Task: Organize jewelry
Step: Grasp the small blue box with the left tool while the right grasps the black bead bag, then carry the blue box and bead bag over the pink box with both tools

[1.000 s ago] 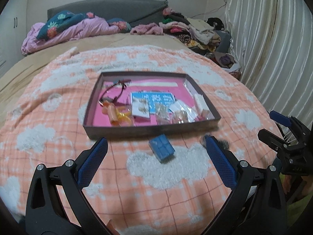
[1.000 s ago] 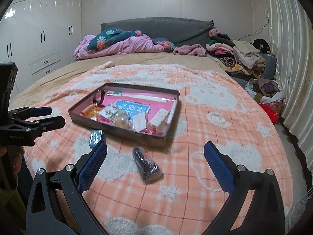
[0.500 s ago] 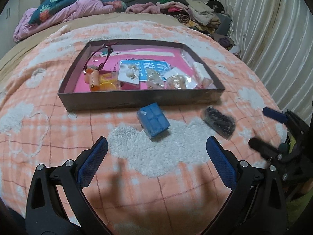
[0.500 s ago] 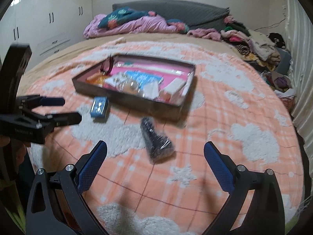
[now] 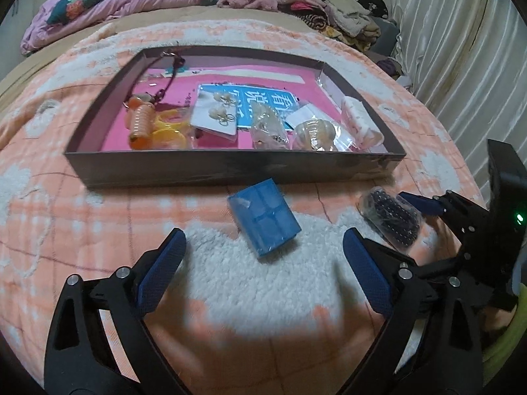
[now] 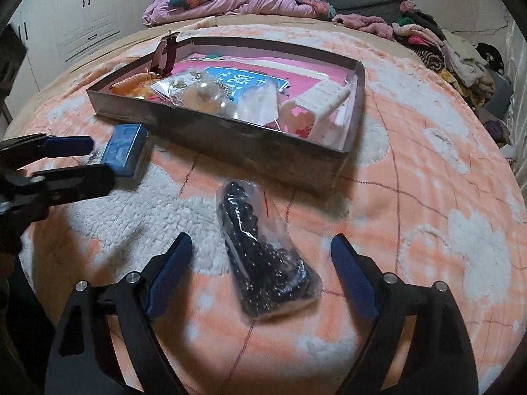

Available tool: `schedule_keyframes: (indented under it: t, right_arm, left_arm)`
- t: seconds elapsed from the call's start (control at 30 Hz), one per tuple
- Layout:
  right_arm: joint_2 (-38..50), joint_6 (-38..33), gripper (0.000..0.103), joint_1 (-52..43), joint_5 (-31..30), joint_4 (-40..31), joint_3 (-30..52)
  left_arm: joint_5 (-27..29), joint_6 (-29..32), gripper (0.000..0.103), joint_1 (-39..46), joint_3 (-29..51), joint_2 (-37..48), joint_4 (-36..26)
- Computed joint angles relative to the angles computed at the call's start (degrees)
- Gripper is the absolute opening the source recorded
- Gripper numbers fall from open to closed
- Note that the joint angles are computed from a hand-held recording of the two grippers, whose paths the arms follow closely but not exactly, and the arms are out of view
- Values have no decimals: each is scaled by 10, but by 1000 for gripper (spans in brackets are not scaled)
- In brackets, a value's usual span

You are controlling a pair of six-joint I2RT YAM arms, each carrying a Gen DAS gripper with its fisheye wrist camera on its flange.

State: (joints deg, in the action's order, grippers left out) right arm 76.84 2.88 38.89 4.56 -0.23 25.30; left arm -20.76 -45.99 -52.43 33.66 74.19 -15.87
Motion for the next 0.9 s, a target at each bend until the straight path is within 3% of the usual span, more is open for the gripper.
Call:
schedule_keyframes:
  t: [0.07, 0.13, 0.27, 0.3, 0.53, 0.9]
  right_arm:
    - [-11, -2, 57, 2, 1, -1, -4]
    - [-26, -5, 45, -3, 0, -3, -11]
    - [-53, 3, 39, -32, -45, -10, -22]
    - [-63, 4, 38, -36, -54, -11, -27]
    - [-134, 29, 36, -27, -110, -39, -57]
    - [-209, 74, 35, 75, -83, -98, -30]
  left_arm:
    - [7, 2, 80, 6, 4, 17, 12]
    - [3, 7, 73, 6, 15, 39, 18]
    - [-13, 23, 50, 2, 38, 70, 15]
    - [-22, 28, 36, -1, 42, 75, 12]
    - [-23, 31, 30, -18, 15, 18, 10]
    - [-76, 11, 29, -55, -1, -135, -99]
